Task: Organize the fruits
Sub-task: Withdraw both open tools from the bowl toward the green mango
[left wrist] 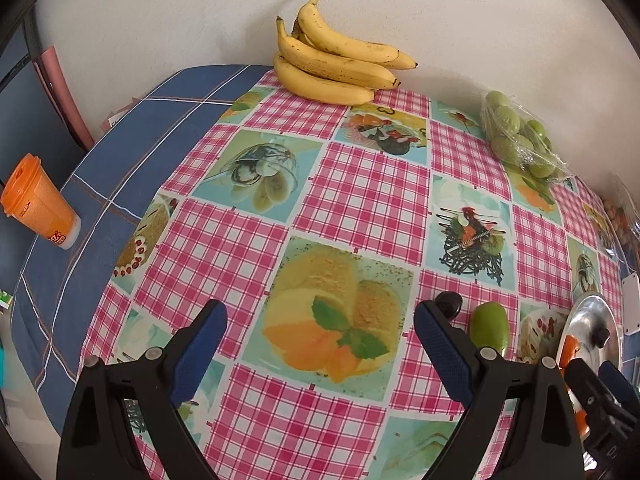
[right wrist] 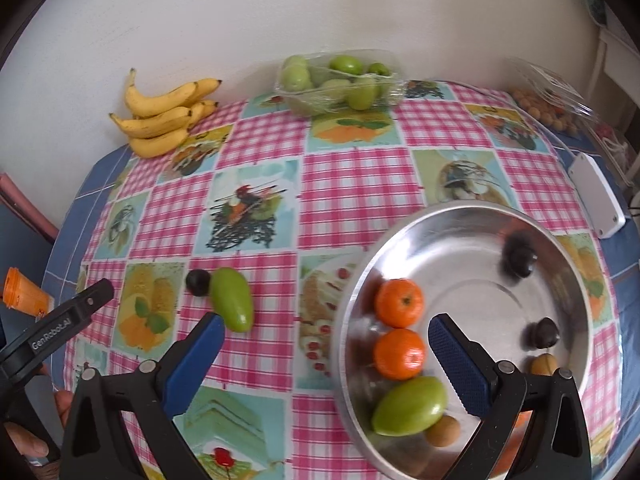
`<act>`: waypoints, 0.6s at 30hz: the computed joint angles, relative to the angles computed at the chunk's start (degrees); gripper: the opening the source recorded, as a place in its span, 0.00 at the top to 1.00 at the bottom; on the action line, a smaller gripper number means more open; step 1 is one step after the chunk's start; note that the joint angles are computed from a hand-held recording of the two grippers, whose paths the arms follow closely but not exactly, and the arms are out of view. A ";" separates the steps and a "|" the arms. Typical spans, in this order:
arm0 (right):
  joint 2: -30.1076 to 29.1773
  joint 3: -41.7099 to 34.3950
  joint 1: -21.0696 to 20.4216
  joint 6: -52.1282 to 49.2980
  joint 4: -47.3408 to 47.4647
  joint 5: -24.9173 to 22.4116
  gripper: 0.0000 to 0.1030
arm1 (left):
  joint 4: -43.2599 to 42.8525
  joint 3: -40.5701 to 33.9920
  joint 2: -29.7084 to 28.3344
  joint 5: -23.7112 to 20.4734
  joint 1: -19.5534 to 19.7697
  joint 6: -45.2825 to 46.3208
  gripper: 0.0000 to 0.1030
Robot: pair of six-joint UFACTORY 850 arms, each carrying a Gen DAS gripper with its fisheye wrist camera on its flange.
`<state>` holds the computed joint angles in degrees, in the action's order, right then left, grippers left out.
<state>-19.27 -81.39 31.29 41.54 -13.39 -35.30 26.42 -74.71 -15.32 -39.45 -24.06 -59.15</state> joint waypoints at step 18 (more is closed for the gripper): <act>-4.74 -3.94 1.98 -1.74 0.01 -1.84 0.00 | -3.31 -0.18 -0.96 1.24 1.46 1.77 0.08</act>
<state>-24.00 -85.33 33.27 39.80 -13.38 -37.14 23.12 -74.89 -16.27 -38.21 -22.60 -57.38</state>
